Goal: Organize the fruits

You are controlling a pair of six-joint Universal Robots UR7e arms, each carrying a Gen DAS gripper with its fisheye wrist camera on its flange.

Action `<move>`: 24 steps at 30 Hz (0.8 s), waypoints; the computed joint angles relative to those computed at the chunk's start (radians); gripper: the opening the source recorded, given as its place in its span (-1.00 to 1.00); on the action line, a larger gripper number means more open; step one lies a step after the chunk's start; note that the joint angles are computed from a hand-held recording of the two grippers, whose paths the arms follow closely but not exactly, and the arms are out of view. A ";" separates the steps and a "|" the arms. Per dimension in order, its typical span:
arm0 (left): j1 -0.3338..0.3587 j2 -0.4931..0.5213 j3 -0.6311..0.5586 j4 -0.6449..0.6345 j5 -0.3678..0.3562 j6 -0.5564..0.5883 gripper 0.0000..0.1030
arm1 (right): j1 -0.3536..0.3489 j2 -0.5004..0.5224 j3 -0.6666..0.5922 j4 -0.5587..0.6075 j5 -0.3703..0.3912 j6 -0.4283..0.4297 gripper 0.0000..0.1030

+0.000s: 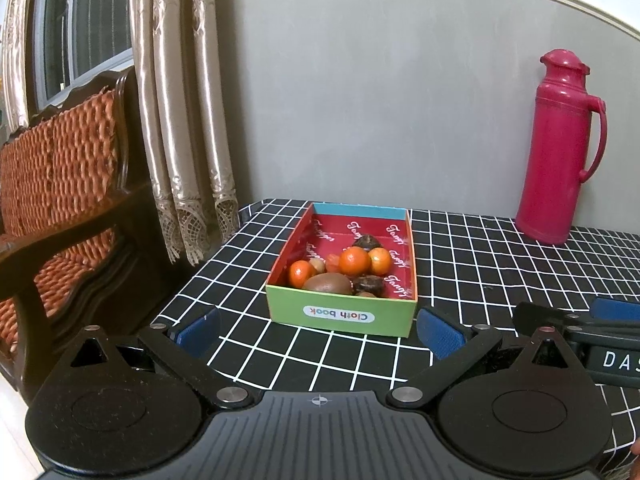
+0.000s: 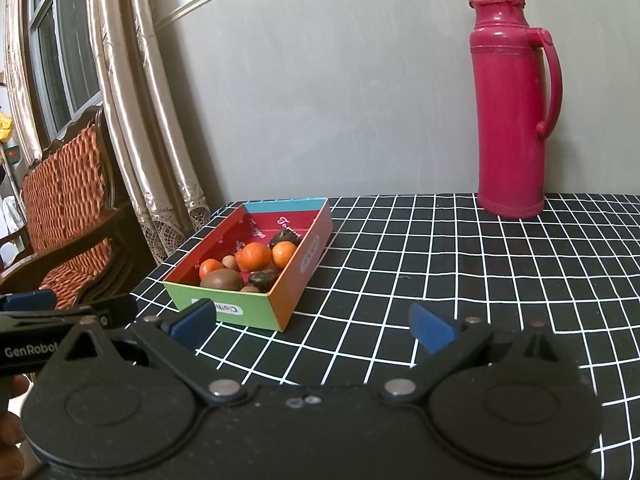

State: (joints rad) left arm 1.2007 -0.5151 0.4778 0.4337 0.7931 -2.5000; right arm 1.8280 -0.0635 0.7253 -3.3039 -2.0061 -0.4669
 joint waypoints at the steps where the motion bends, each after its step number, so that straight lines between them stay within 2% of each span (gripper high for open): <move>1: 0.000 0.002 -0.002 -0.001 -0.001 0.000 1.00 | 0.000 0.000 -0.001 0.003 0.001 0.001 1.00; 24: -0.001 -0.003 0.007 -0.006 -0.002 -0.002 1.00 | -0.003 0.000 -0.003 0.008 0.005 0.004 1.00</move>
State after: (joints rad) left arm 1.1997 -0.5180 0.4848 0.4274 0.7913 -2.5025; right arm 1.8249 -0.0633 0.7223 -3.2961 -2.0010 -0.4630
